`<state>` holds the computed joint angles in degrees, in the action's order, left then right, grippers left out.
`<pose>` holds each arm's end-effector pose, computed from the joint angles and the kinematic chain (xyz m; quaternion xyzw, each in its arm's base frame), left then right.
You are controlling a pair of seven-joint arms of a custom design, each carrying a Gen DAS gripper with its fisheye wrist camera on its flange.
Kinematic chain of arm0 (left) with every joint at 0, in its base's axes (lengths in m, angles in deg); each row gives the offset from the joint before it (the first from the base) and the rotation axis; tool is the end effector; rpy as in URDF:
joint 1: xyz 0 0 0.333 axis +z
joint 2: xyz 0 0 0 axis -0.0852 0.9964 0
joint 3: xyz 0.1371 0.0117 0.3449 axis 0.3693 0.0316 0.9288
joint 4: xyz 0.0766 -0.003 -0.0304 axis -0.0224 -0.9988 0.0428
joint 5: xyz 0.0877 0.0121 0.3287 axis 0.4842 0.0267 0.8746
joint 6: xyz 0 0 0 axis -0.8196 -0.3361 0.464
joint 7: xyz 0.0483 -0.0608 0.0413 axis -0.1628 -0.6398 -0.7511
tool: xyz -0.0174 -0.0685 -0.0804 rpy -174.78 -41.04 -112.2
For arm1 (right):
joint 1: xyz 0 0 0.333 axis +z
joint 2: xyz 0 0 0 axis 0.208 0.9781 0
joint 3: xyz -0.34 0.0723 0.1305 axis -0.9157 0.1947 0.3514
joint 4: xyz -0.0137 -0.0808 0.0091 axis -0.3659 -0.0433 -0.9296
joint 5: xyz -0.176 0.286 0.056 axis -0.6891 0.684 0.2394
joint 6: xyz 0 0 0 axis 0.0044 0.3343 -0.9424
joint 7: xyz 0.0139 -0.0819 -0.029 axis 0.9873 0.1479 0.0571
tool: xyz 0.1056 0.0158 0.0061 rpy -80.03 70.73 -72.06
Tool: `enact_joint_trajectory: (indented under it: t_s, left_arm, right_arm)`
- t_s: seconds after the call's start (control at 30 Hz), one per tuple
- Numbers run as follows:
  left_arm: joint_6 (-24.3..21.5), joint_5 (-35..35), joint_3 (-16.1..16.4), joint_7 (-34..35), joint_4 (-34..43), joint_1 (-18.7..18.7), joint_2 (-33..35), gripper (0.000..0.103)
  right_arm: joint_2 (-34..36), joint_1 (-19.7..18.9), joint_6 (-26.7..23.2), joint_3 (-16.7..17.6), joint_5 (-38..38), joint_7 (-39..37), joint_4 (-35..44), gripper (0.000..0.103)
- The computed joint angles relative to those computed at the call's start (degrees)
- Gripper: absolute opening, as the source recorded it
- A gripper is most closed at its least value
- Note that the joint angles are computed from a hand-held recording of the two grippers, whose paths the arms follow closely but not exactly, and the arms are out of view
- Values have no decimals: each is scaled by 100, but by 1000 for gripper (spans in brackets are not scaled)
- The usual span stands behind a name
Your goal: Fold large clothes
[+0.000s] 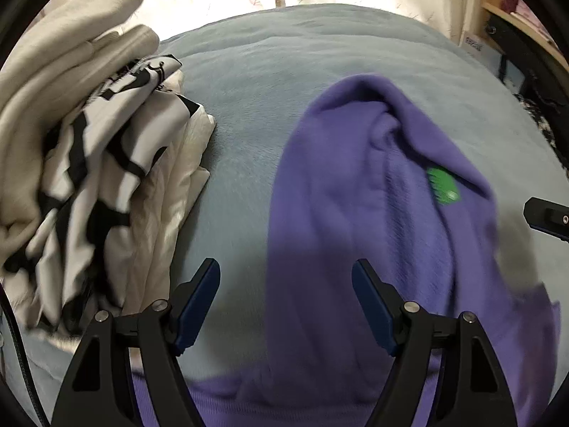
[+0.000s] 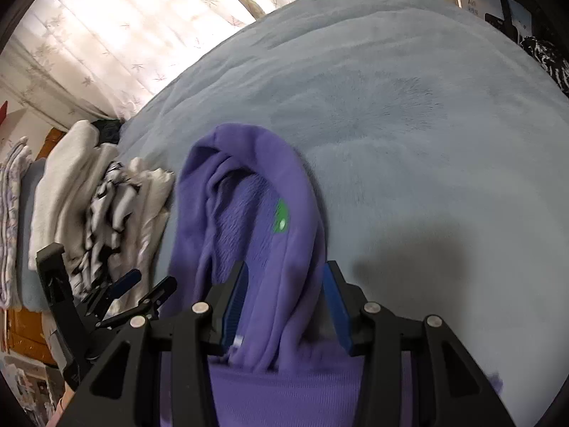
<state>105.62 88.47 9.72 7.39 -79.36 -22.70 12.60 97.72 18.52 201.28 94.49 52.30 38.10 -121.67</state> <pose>0.7005 -0.1999 0.4350 -0.6928 0.6725 -0.1511 0.2121 0.6814 0.1817 0.4888 -0.6771 0.6732 0.0078 0.2972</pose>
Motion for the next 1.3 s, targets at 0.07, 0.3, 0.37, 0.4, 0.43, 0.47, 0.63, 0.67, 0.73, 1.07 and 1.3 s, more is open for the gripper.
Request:
enact_joint_trajectory:
  t_s: [0.07,0.3,0.37,0.4,0.43,0.47,0.63,0.67,0.73,1.07,1.3]
  left_arm:
    - [-154,-112,-26,61,323,73,236,75]
    - [-543,-526,-79,287,1066,261,804,75]
    - [-495,-509,-62,375,1148,262,906,75]
    - [-476,-499,-40,390,1191,249,951,78]
    - [-462,-486,-7,371,1211,224,973,81]
    - [-462,-491,9,370,1274,222,1022,82]
    - [-602,-748,-89,457,1753,324,1342,83]
    - [-659,-796,-120,540,1925,365,1449,82]
    - [-607,-928,-295,840,2043,469,1541,49]
    - [-179,-338,323,391,1344,-165,964,5]
    - [1051,272,423,-137,-676,-189,-625,4]
  right_arm:
    - [270,70,-80,-60,-115,120,320,44]
    - [904,195,-13,-131,-496,442,1021,44]
    - [1029,169,-19,-87,-558,469,1172,44]
    - [1099,174,-49,-93,-602,510,1270,44]
    - [1144,164,-71,-75,-624,525,1334,44]
    - [1211,158,-116,-65,-647,544,1435,44]
    - [1497,182,-273,-93,-765,701,1832,44]
    - [1542,169,-271,-70,-756,705,1877,44]
    - [1607,141,-255,-17,-732,676,1928,43]
    - [795,29,622,170,-694,248,753,11]
    - [-635,-871,1670,1153,728,-1246,-1021,10]
